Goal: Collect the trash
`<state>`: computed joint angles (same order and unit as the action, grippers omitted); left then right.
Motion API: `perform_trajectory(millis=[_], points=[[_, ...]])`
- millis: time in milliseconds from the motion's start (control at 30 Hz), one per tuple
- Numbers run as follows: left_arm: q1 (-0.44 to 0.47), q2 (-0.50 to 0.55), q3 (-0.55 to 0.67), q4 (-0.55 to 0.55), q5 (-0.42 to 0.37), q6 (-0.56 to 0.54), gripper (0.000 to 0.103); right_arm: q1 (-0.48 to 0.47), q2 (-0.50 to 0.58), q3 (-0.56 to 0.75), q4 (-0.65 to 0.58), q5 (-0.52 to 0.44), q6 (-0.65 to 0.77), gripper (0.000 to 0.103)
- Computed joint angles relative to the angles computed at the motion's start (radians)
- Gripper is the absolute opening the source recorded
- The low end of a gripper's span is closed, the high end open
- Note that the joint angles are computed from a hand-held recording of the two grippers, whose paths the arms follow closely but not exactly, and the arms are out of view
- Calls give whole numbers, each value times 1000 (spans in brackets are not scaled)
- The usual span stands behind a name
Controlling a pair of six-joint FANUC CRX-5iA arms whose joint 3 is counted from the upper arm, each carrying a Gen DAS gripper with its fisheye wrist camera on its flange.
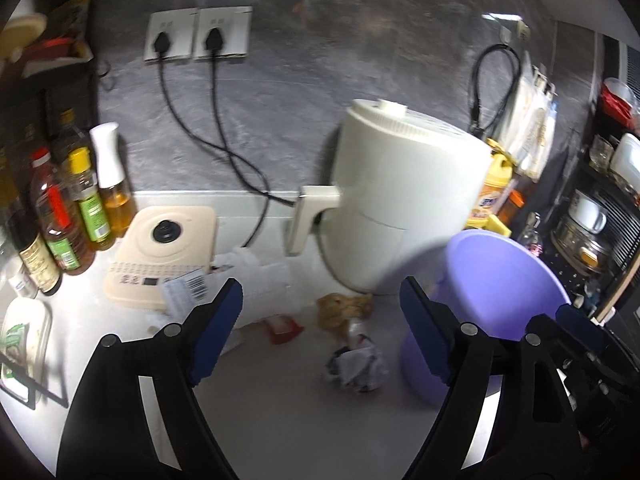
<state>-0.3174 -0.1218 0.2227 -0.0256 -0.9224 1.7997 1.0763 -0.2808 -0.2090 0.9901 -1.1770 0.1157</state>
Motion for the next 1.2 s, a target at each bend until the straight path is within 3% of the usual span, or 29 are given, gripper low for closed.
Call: perform_trajectory(millis=[467,733,1033,1200], points=[[174,-88,-135,75,7,-66,80,17,135,102,-48,90,81,57],[269,-92,-218,168,22,-147,79,29,223,156,-120,48,135,57],[319,-46,-259,238,53,-206,68,13,289,197,-169,-37,150,57],[353,-13,-266,243,47,-189,56,4,310,209,-192,-59,152,57]])
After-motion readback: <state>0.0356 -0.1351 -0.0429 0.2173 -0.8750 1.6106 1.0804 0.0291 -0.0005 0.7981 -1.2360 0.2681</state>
